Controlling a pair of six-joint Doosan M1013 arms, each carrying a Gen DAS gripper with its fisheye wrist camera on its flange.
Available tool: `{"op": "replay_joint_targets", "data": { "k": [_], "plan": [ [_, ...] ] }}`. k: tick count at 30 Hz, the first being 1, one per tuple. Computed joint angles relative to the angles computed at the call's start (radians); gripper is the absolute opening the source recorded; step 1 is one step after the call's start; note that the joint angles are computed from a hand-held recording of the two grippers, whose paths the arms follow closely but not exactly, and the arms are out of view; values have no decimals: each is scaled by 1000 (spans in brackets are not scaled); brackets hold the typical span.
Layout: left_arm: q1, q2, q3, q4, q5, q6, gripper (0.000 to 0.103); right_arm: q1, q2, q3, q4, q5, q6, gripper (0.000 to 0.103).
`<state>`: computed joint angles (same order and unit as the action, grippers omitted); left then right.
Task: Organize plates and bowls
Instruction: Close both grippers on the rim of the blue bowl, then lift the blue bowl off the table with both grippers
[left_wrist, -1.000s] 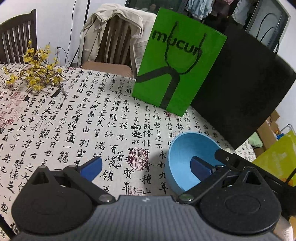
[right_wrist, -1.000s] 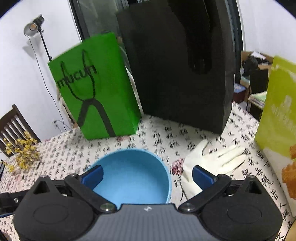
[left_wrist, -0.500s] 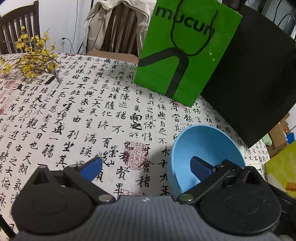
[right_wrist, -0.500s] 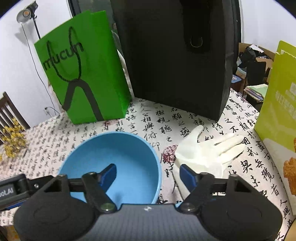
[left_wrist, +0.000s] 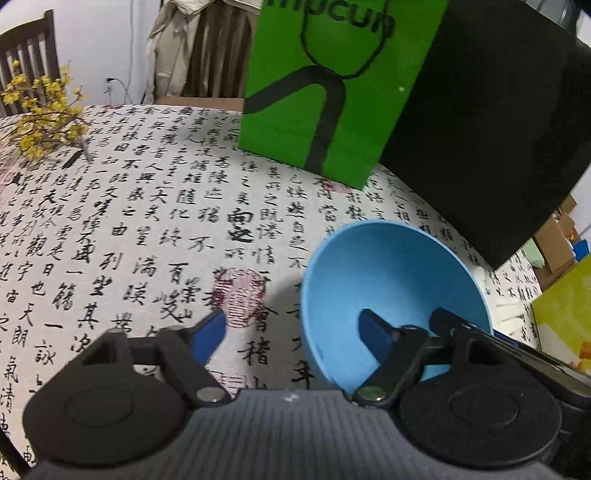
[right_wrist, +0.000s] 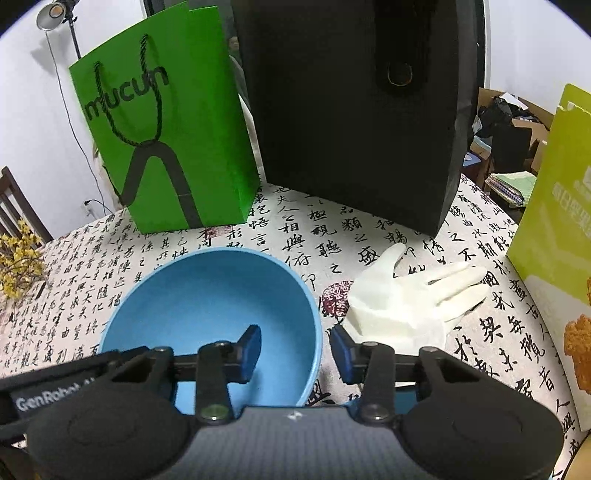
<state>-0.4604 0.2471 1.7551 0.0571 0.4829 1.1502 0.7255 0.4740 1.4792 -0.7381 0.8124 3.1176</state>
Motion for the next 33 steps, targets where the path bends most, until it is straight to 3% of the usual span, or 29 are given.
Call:
{"op": "replay_joint_targets", "data": {
  "k": [2,4,8,12,15,33],
  "plan": [
    [-2,2,1,-6,1,6,68,1,1,0,-3,-4,-7,30],
    [-4,5,0,-13,7,19,54,3,2,-2,-7,0,-9,29],
    [-1,13,-6,-87,26,99,38,3,-4,8,-19,-27,-13,20],
    [-4,12,-3,-55,25,72,30,9,-1,4,-39,-16,-13,18],
    [-1,5,2,-50,12,65,30,9,-6,11,-50,-28,6,14],
    [12,-39,34,32,-37,30,30,36,-3,0,-131,-37,12,14]
  ]
}}
